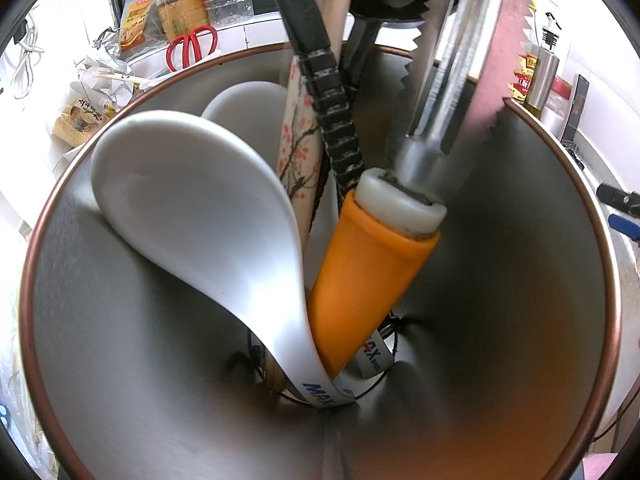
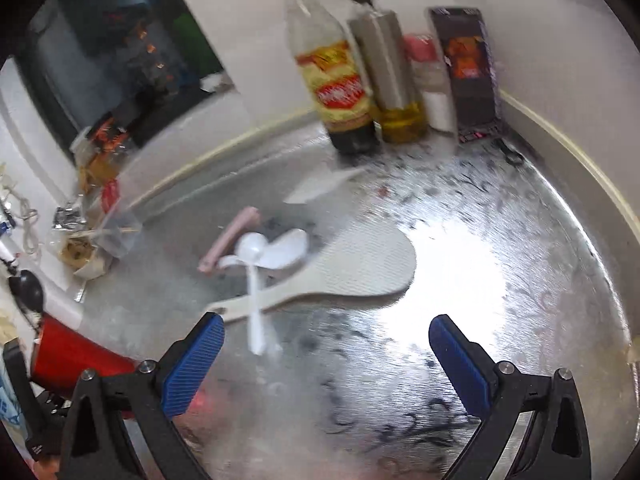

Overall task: Organize utensils
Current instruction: 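Move the open right tool back over the small white spoon, then grasp the small white spoon by its bowl with the right tool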

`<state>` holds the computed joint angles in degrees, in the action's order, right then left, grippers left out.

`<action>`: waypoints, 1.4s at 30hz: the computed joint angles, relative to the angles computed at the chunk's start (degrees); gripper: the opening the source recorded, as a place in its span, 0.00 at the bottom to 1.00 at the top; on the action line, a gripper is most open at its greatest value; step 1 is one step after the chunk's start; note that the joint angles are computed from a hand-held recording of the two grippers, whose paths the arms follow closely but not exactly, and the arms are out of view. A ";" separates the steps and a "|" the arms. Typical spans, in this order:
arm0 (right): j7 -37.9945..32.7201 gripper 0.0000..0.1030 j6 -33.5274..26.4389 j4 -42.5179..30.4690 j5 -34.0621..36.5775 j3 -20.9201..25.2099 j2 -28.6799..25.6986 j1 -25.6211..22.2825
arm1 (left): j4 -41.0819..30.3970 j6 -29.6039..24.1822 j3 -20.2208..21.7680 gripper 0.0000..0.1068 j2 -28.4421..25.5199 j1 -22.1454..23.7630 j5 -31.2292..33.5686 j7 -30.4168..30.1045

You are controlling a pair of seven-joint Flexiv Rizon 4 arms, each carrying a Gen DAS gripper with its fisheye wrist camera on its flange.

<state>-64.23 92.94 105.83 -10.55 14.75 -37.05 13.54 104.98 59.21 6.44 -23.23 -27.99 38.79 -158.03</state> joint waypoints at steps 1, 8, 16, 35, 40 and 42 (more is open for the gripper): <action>-0.32 1.00 -2.25 -0.65 -0.50 0.37 -0.15 -0.56 | 0.00 0.06 -0.02 0.84 -0.02 0.07 -0.02 0.05; 0.77 1.00 -6.48 -1.62 -2.68 -6.67 -0.62 4.44 | -0.01 0.07 -0.06 0.84 -0.02 0.15 -0.08 0.18; -4.26 1.00 -8.98 -5.08 -0.29 -0.38 -2.36 1.58 | 0.01 0.10 -0.06 0.84 0.00 0.19 -0.17 0.31; -17.85 0.97 -24.09 -26.85 -3.54 -2.90 -11.77 9.76 | 0.31 0.19 -0.12 0.84 0.01 0.49 -0.98 0.87; -21.06 0.85 -28.32 -31.65 -1.73 -2.13 -13.65 10.13 | 0.74 0.19 -0.03 0.84 0.28 0.45 -1.21 0.38; -22.05 0.80 -29.98 -33.25 -1.12 -2.26 -14.38 10.56 | 0.90 0.08 -0.06 0.84 0.38 0.41 -1.26 0.09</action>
